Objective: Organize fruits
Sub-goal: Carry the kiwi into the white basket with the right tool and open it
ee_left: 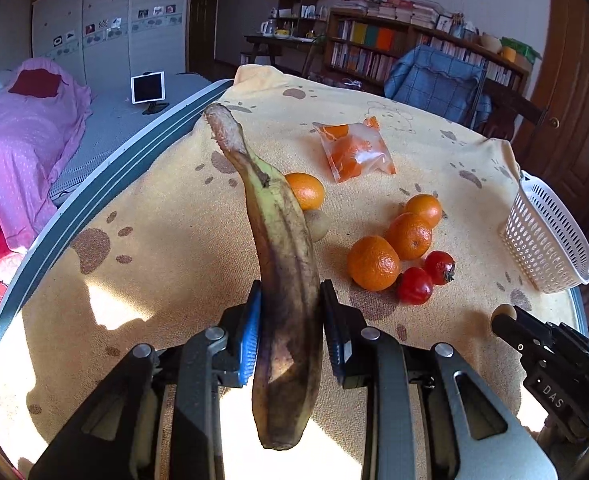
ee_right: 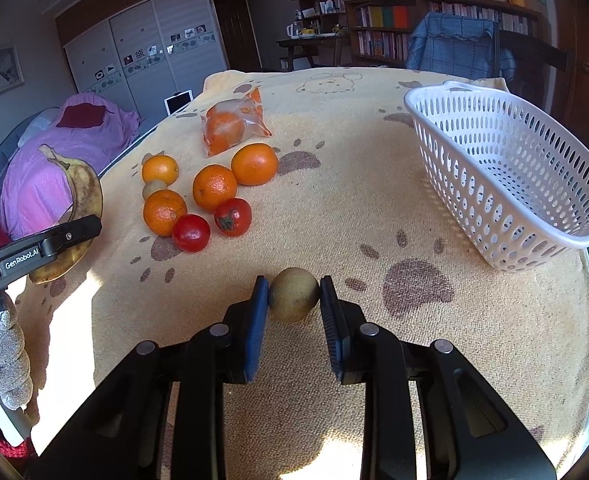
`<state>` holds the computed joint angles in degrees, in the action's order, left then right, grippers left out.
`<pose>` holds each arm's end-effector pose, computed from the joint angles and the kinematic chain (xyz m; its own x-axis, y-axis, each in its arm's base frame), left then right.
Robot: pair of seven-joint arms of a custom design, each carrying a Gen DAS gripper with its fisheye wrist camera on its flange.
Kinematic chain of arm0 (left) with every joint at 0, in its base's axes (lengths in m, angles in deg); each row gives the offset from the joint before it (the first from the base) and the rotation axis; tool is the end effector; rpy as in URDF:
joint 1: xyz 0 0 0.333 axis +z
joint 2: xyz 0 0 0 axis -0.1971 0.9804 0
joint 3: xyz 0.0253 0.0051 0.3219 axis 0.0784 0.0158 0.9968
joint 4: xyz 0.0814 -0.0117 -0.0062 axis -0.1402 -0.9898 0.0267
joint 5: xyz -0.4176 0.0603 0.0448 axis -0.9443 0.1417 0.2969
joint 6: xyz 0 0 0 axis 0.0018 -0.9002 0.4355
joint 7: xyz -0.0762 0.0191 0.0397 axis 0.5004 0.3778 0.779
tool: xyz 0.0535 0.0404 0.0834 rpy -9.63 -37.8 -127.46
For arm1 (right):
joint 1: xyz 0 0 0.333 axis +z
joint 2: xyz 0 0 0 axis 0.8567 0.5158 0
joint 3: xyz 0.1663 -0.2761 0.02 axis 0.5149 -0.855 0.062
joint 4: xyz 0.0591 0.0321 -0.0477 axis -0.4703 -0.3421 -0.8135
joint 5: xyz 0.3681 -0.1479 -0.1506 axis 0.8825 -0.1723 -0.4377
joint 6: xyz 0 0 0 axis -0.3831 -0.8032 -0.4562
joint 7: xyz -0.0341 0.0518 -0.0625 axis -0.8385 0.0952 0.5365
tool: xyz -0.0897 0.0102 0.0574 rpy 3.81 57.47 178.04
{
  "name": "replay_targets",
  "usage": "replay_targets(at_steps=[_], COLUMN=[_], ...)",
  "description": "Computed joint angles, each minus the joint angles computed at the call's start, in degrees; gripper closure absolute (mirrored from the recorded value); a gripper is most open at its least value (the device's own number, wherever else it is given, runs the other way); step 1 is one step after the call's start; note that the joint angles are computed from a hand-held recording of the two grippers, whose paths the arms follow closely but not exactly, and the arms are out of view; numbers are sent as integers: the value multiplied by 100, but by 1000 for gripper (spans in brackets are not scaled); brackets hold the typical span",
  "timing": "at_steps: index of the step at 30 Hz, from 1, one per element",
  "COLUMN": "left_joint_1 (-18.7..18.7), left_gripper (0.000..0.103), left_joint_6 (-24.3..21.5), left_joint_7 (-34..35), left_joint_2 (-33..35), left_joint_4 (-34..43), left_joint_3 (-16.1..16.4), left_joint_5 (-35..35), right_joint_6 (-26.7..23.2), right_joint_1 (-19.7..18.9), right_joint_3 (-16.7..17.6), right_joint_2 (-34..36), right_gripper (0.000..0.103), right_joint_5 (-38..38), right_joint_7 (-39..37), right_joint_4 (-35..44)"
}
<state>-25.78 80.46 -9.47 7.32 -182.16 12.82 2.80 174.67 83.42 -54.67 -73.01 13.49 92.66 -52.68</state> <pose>0.6383 -0.2632 0.4939 -0.0451 -0.9928 0.1113 -0.7087 -0.0467 -0.7040 0.6197 0.3053 0.4695 0.1552 -0.9737 -0.1669 -0.7021 0.0102 -0.7121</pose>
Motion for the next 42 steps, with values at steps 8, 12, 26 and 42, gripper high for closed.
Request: replay_targets(at_steps=[8,12,26,42], left_joint_1=[2,1,82,26], left_gripper=[74,74,74,74], left_joint_6=[32,15,15,87], left_joint_7=[-16,-135,-605,-462], left_joint_2=[-119,-174,-381,-396], left_joint_4=[-98,-145,-344,-317], left_joint_3=[-22,-11,-54,-117], left_joint_5=[-1,116,516,486], right_joint_6=[68,137,415,-121], right_joint_1=[56,81,-64,-773], right_joint_3=[-71,-118,-8,-179], right_joint_2=[-56,-100,-402,-1090], right_gripper=[76,76,76,76], right_joint_5=[-186,-335,-214,-3467], right_joint_7=[186,347,383,3619], right_joint_4=[-68,-122,-357,-305])
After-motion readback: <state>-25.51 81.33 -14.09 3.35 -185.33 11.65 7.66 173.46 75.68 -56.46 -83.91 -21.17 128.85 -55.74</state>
